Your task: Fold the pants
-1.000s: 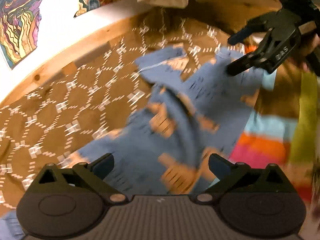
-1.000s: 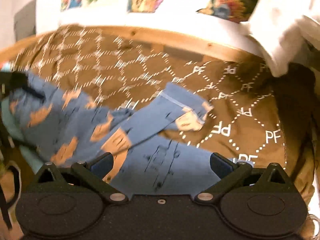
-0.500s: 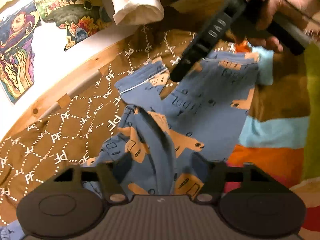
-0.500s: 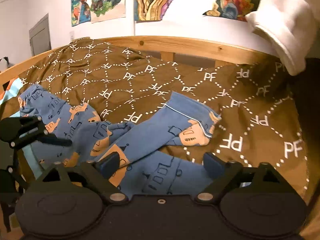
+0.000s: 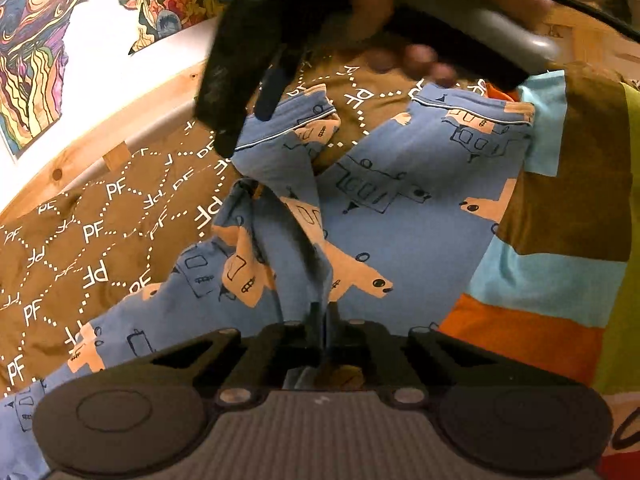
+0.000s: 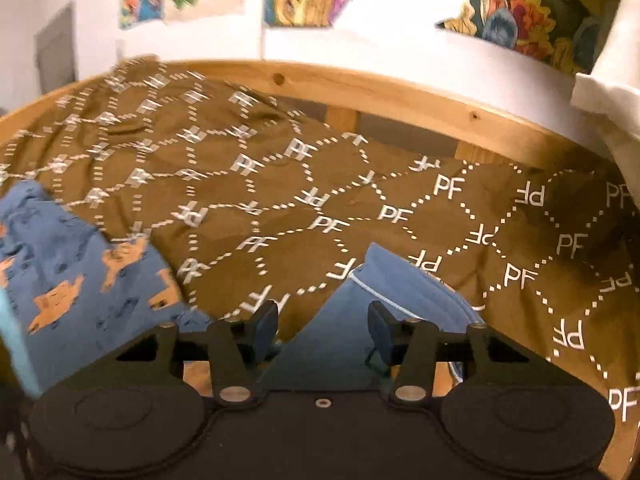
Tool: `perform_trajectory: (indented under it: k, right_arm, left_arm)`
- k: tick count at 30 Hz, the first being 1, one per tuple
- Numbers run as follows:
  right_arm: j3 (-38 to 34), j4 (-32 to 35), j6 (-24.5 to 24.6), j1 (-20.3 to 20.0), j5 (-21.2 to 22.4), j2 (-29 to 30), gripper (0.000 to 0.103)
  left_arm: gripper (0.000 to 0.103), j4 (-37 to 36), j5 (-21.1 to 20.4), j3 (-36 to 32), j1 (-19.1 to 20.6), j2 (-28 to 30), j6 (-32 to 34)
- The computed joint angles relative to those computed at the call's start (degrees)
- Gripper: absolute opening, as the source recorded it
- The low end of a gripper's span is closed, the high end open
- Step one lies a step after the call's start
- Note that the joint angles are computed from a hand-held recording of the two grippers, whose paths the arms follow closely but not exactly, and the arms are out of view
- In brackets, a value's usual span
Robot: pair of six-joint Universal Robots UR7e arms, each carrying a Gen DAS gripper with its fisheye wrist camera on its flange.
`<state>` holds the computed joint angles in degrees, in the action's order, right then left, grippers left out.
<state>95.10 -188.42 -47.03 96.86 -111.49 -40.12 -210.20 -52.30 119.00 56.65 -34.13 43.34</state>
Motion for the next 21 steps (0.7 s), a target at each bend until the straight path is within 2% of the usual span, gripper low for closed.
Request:
perform_trajectory:
  k: [5,8,10,11,12,13,14,18,21]
  right_arm:
    - [-7.43,2.4,3.25,2.0,-8.06,5.45,0.054]
    - [-11.06,3.92,4.56,2.41,-11.44,8.02,0.051]
    - [-12.46,4.94,5.21,2.49,-13.12,9.05,0.037]
    - [-13.03,5.35,5.49,2.46,-14.01,9.47,0.019]
    - [-13.14,5.56,6.31,2.35,-14.39,9.56,0.01]
    - [-12.84,5.84,7.83,2.03,-13.88,9.15,0.009]
    - [-12.2,5.7,9.19,1.69,-12.89,8.45,0.001]
    - [-5.88,-2.41,8.51,0.79,-7.85,4.08,0.001]
    - [1.11,-6.39,10.46,-0.25,-3.69,-1.79,0.001]
  left_arm:
    - [0.001,0.86,0.21,-0.34,0.11,-0.13,-1.67]
    - [0.001,0.9,0.18,-0.47,0.14,-0.05,-1.82]
    - [0.001,0.91,0.01,-0.38,0.24,-0.16,-1.75]
    - [0.001,0.9,-0.03,-0.4,0.27,-0.16,-1.64]
    - [0.001,0.94,-0.11,-0.39,0.3,-0.22,-1.56]
    - [0.001,0.95,-0.25,-0.34,0.31,-0.33,-1.55]
    - [0.001,0.8,-0.43,-0.27,0.33,-0.42,-1.43]
    - [0.0,0.04,-1.47,0.46,0.31,-1.14,0.42]
    - [0.0,0.01,-2.53,1.71,0.06,-2.35,2.43]
